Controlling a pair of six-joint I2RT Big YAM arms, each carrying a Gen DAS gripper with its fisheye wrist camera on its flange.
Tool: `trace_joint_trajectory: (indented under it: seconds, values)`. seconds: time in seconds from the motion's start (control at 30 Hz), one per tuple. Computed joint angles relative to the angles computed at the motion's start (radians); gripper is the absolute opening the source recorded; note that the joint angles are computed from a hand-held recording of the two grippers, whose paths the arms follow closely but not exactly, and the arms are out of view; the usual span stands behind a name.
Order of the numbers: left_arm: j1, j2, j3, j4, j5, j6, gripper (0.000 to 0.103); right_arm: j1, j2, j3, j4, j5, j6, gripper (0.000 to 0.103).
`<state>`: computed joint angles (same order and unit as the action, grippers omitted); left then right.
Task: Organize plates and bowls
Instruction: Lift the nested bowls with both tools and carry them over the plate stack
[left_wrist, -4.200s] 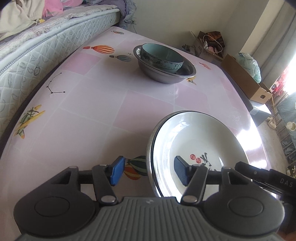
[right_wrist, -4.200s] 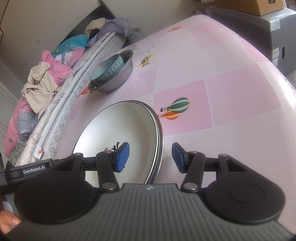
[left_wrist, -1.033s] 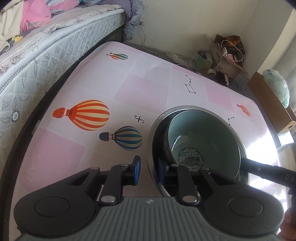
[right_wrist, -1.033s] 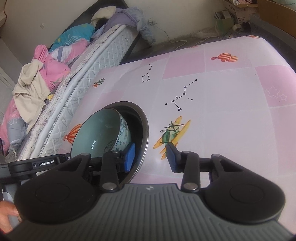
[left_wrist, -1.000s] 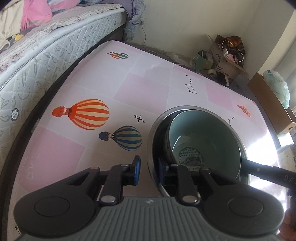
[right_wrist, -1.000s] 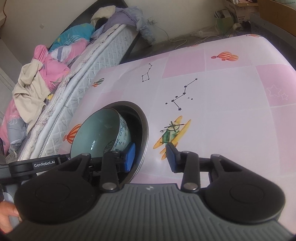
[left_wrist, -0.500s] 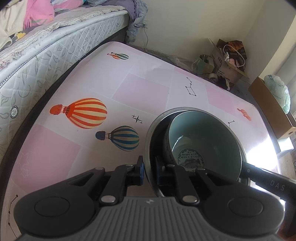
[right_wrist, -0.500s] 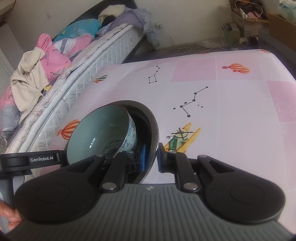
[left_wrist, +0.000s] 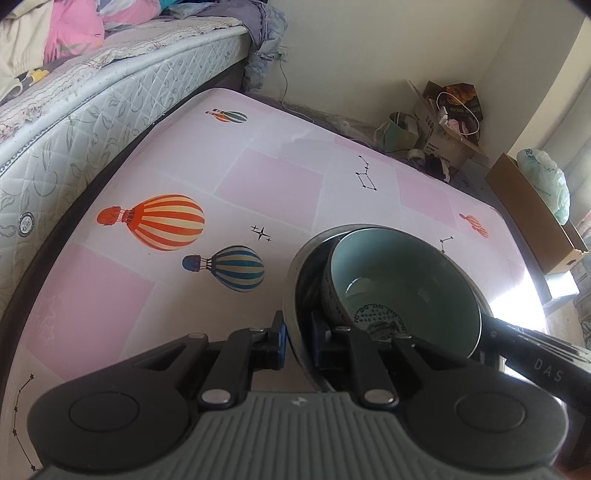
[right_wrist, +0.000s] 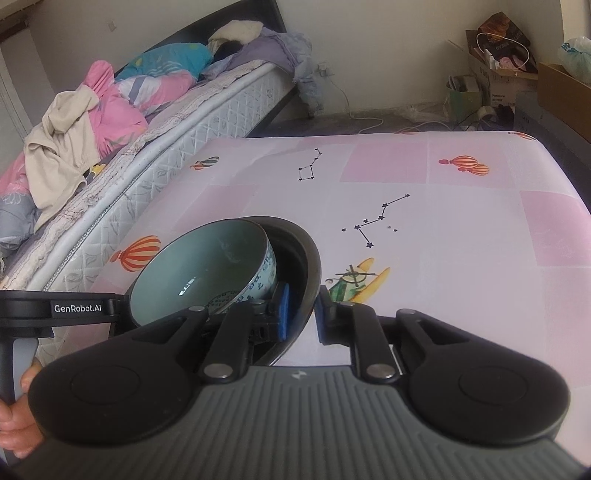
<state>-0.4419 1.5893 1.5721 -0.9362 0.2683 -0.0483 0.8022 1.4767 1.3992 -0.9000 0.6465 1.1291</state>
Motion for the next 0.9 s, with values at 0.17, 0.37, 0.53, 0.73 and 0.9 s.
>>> trace_joint_trajectory:
  seconds: [0.17, 0.37, 0.53, 0.73, 0.9]
  values:
    - [0.001, -0.028, -0.022, 0.019, 0.011, -0.010, 0.014, 0.013, -0.012, -0.006, -0.004, 0.017, 0.003, 0.014]
    - [0.002, -0.060, -0.040, 0.028, 0.023, -0.020, 0.014, 0.037, -0.029, 0.000, -0.022, 0.052, 0.011, 0.014]
    - [0.008, -0.091, -0.051, 0.027, 0.042, -0.030, 0.014, 0.065, -0.042, 0.022, -0.062, 0.080, 0.029, 0.014]
    - [0.015, -0.148, -0.081, 0.028, 0.069, -0.023, 0.013, 0.112, -0.054, 0.058, -0.128, 0.120, 0.071, 0.015]
    - [0.026, -0.210, -0.118, 0.021, 0.109, -0.024, 0.013, 0.164, -0.071, 0.075, -0.188, 0.152, 0.147, 0.015]
